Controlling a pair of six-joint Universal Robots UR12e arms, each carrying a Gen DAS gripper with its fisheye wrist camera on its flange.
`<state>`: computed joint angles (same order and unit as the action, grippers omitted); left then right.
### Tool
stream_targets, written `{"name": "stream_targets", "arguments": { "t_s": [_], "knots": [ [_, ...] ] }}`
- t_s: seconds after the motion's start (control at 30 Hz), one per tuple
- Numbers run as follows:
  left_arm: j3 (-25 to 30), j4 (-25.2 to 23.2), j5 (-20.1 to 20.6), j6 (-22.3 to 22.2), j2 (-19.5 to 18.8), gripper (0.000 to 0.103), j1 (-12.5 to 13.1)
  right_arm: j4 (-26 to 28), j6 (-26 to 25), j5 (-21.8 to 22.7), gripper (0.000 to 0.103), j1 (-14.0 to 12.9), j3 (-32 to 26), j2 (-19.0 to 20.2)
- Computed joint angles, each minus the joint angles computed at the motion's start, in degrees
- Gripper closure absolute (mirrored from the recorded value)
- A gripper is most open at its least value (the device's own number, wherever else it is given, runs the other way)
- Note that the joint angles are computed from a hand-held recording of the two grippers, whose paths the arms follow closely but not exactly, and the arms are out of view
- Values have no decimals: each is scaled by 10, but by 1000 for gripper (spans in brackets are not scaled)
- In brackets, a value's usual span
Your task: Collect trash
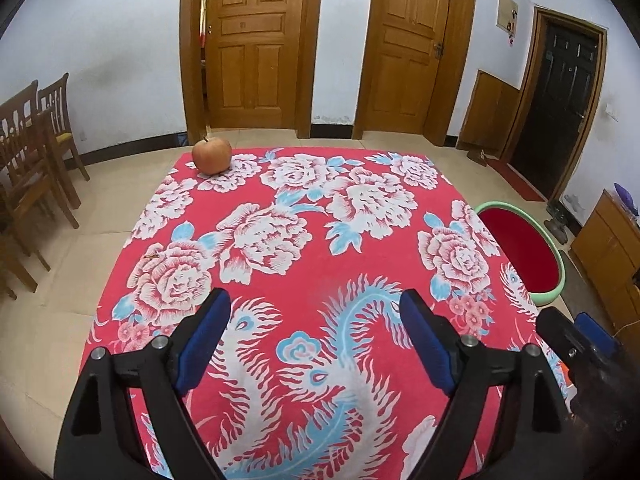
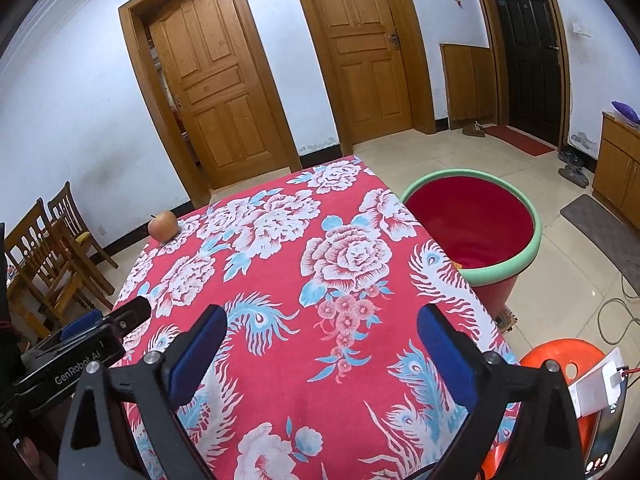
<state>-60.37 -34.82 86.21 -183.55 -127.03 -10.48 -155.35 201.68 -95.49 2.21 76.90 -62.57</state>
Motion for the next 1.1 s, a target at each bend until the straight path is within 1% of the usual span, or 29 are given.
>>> {"name": "stream_targets", "arguments": {
  "t_s": [0.2,0.33,0.63,1.1],
  "knots": [
    [-4,0,-2,-11,1,17,2,0,1,1,5,0,1,0],
    [-4,3,11,-10,2,17,0,0,0,1,5,0,1,0],
    [-7,9,11,-11,2,17,1,0,0,1,5,0,2,-1],
    [-5,3,11,-11,2,17,1,1,-2,1,5,0,1,0]
  ]
}}
